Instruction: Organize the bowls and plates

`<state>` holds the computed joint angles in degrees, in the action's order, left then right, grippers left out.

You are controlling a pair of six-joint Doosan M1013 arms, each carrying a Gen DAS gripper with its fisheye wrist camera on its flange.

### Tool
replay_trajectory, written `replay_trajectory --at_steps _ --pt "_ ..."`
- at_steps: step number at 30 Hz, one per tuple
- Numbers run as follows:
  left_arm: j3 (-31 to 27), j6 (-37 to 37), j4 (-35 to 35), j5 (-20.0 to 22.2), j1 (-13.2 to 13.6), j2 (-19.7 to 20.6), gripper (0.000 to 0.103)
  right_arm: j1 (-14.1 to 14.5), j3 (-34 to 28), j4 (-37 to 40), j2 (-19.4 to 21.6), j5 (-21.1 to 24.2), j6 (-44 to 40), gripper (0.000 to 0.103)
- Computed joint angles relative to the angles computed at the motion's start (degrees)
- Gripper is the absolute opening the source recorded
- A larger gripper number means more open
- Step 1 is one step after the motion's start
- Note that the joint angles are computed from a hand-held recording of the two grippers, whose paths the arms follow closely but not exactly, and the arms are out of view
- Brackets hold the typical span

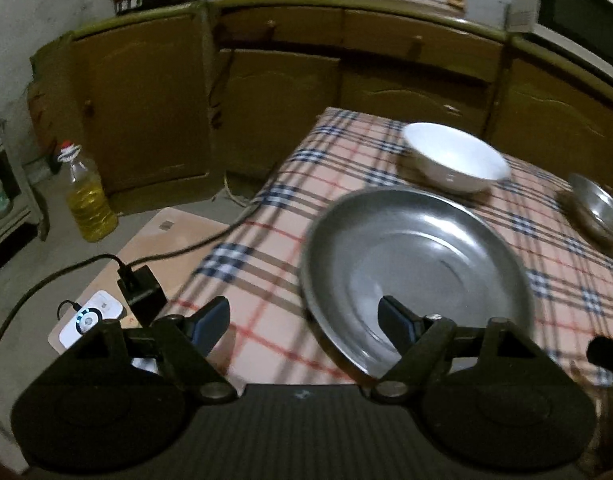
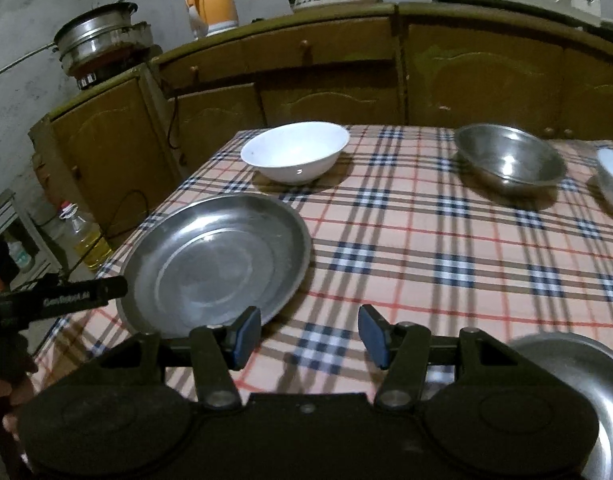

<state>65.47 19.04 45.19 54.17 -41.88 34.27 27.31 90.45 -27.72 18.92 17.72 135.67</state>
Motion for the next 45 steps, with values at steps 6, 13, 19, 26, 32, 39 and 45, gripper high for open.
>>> replay_trajectory --at_steps 6,13,19,26,32,39,45 --pt "-2.63 3.70 -3.40 -0.72 2.23 2.25 0.078 -0.48 -4.95 8.35 3.95 2.08 -7.60 0.067" --pt "-3.78 7.91 -3.97 -3.68 2.98 3.46 0.055 -1.50 -8.93 15.63 7.75 3.58 -11.31 0.067" --pt "-3.79 8.41 -4.86 -6.28 3.43 3.61 0.024 -2.17 -10.27 23.24 9.06 2.92 -17.45 0.024" --pt "-2.46 7.56 -5.25 -8.78 3.15 2.55 0.017 -2.25 -8.31 18.57 7.53 1.72 -12.78 0.019" --pt "-0.70 4.82 -0.72 -9.71 1.15 0.67 0.017 -2.21 -5.02 11.61 4.21 0.10 -8.00 0.019" --pt "-0.40 2.69 1.57 -8.27 -1.57 -1.11 0.017 -2.11 0.08 0.14 -0.96 -1.91 1.35 0.019" --pt "-0.65 2.77 2.69 -6.69 -3.85 -1.93 0.017 -2.28 4.25 -8.52 -5.10 -2.67 9.24 0.020"
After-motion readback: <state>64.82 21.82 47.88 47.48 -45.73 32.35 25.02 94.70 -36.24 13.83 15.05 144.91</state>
